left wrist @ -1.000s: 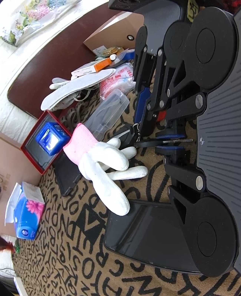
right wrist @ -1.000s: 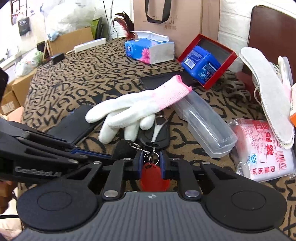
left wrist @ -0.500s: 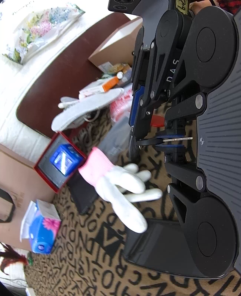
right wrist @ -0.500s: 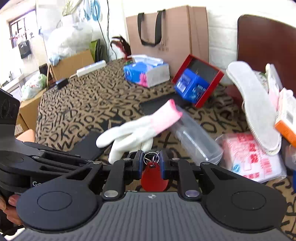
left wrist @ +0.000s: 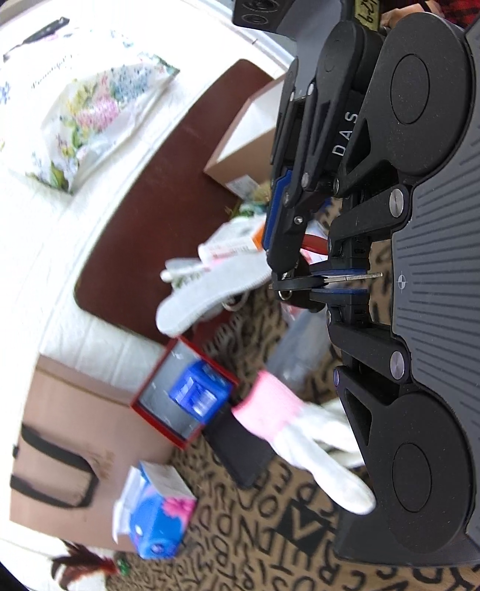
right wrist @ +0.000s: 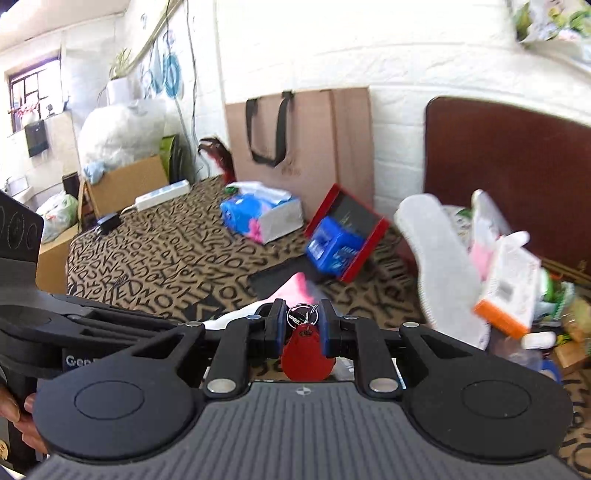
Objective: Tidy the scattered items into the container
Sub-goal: 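Carry the keychain into the brown box with both tools and open them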
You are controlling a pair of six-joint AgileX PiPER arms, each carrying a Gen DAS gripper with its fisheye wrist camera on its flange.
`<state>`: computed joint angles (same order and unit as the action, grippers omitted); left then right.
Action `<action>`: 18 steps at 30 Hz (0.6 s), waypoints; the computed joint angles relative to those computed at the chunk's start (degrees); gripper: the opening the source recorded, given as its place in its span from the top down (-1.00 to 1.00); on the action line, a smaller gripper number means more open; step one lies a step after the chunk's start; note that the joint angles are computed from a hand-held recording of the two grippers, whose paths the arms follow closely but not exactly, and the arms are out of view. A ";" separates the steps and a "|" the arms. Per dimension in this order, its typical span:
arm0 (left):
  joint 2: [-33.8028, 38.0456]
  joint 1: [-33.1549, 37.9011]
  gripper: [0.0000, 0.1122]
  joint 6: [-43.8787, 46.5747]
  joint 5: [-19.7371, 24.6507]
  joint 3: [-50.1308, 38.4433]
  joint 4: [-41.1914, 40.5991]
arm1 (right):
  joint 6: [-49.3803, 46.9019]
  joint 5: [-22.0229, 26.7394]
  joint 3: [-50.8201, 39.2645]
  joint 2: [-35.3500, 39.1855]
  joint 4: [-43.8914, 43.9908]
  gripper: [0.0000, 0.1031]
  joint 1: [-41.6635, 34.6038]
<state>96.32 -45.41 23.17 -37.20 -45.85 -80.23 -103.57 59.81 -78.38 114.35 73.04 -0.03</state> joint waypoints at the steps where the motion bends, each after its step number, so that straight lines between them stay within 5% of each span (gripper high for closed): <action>1: 0.31 0.06 0.95 1.37 0.19 -1.19 -0.54 | -0.05 0.54 -0.32 0.02 0.30 0.60 -0.71; 11: 6.21 0.40 0.95 18.54 3.61 -17.77 -6.05 | -1.36 4.54 -4.87 0.68 4.25 0.60 -9.45; 18: 15.52 1.41 0.95 37.06 8.79 -37.79 -14.55 | 1.40 5.22 -14.06 3.57 6.05 0.60 -15.76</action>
